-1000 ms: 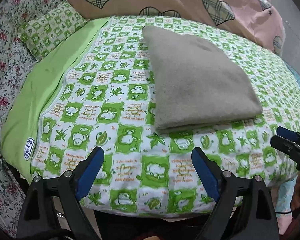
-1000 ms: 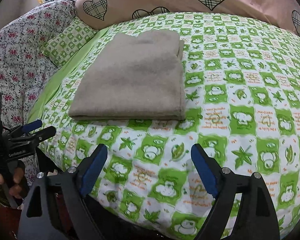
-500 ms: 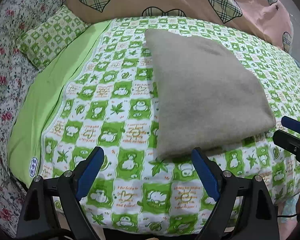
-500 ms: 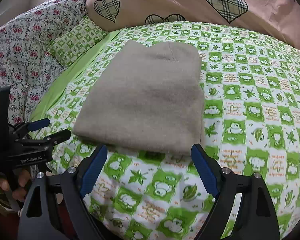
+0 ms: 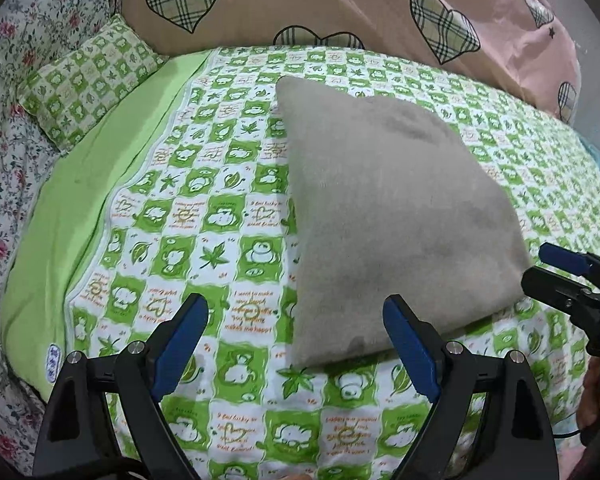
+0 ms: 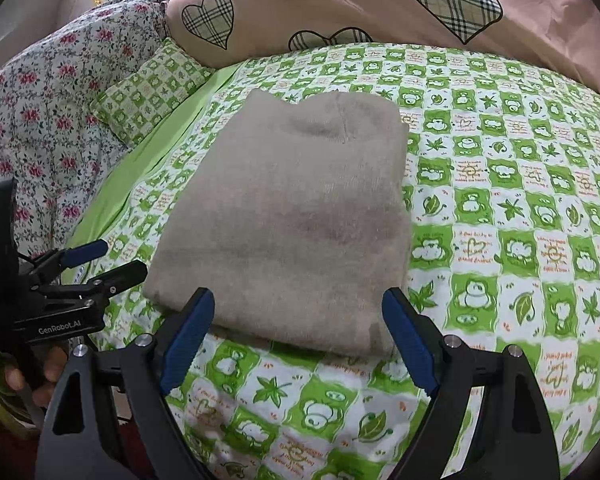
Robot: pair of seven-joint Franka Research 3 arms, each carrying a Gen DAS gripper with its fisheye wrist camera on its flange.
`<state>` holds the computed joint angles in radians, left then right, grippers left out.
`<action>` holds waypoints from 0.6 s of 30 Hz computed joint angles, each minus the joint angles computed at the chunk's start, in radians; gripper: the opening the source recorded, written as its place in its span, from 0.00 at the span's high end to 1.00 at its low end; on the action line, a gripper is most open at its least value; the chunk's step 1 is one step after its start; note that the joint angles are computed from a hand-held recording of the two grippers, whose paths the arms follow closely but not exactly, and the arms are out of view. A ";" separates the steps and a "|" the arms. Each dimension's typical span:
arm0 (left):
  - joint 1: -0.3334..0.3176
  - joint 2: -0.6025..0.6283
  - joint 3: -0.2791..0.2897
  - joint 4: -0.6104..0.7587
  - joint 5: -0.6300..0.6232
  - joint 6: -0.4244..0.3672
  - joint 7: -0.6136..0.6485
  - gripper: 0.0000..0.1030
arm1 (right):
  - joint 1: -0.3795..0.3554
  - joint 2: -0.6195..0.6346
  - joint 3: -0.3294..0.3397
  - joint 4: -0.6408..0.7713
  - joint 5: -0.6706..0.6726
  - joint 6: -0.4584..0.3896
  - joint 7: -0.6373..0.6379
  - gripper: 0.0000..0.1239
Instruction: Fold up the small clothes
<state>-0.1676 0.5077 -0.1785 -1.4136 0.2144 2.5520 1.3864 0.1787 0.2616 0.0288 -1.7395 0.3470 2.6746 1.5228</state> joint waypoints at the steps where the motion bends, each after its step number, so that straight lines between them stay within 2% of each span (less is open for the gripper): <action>1: 0.000 0.010 -0.002 0.016 -0.004 -0.008 0.002 0.13 | 0.000 0.007 -0.001 0.012 -0.002 -0.005 0.002 0.31; 7: -0.011 0.056 0.004 0.092 -0.001 -0.039 -0.006 0.13 | 0.003 0.050 -0.009 0.078 -0.031 -0.036 0.021 0.31; 18: -0.027 0.074 0.008 0.116 0.007 -0.059 -0.020 0.13 | -0.004 0.093 -0.004 0.133 -0.024 -0.056 0.022 0.31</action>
